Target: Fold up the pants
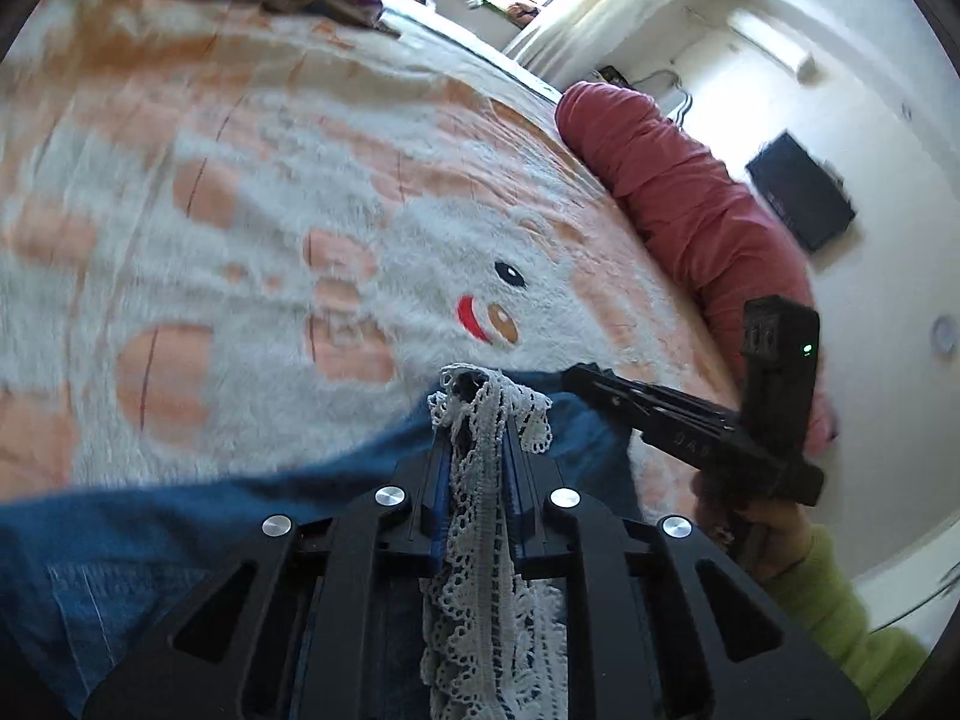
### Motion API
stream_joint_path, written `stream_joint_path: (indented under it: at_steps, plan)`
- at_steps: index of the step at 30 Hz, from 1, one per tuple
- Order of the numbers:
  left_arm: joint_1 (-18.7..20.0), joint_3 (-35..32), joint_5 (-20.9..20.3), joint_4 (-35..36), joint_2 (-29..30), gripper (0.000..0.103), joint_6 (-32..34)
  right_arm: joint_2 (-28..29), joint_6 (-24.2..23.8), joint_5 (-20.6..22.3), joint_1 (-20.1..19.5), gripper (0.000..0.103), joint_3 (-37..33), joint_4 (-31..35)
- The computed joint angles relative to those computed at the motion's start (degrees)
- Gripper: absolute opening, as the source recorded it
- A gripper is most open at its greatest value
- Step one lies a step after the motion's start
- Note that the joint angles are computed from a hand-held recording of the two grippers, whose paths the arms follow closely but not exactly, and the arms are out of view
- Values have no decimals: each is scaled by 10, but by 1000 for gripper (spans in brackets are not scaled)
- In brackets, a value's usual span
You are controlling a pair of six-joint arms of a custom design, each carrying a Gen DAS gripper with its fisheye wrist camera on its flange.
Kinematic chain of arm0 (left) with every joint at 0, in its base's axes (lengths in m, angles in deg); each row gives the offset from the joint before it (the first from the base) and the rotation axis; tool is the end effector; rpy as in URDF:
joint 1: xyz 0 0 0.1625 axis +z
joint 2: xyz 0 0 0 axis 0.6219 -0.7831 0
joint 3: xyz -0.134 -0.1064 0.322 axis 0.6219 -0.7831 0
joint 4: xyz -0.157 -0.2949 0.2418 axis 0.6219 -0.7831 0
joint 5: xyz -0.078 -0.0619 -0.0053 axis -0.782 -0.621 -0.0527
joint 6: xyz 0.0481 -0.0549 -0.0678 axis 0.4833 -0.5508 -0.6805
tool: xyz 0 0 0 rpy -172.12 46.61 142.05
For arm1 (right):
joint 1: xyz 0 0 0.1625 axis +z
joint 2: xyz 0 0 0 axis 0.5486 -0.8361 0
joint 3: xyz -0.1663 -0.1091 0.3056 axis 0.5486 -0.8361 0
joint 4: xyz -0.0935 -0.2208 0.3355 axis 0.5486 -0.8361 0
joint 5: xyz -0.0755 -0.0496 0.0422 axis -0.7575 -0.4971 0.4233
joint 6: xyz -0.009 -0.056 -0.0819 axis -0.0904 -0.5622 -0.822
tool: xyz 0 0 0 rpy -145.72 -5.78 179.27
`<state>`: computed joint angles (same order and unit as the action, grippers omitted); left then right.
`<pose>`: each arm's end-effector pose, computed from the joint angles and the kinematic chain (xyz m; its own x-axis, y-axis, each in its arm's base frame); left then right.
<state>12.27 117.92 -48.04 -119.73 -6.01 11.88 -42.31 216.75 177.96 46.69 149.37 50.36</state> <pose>-0.1224 -0.3575 0.0352 -0.7690 0.6390 0.0168 0.6358 0.7673 -0.0837 0.0577 -0.2177 0.0979 -0.8580 0.2504 0.4485 -0.1147 0.7576 -0.6425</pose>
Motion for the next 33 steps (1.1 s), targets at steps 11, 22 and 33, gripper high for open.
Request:
stream_joint_path:
  at_steps: [11, 22, 33]
  plan:
    - [-27, 10, 98, -14, 25, 28, 6, 49, -24, 115, 52, 31, 10, -109]
    - [-107, 86, 190, -29, -81, 70, 14, 21, 27, 230, 231, 71, 20, -119]
    - [-172, 141, 229, 18, -194, 82, -32, 90, 143, 359, 410, 83, -8, -85]
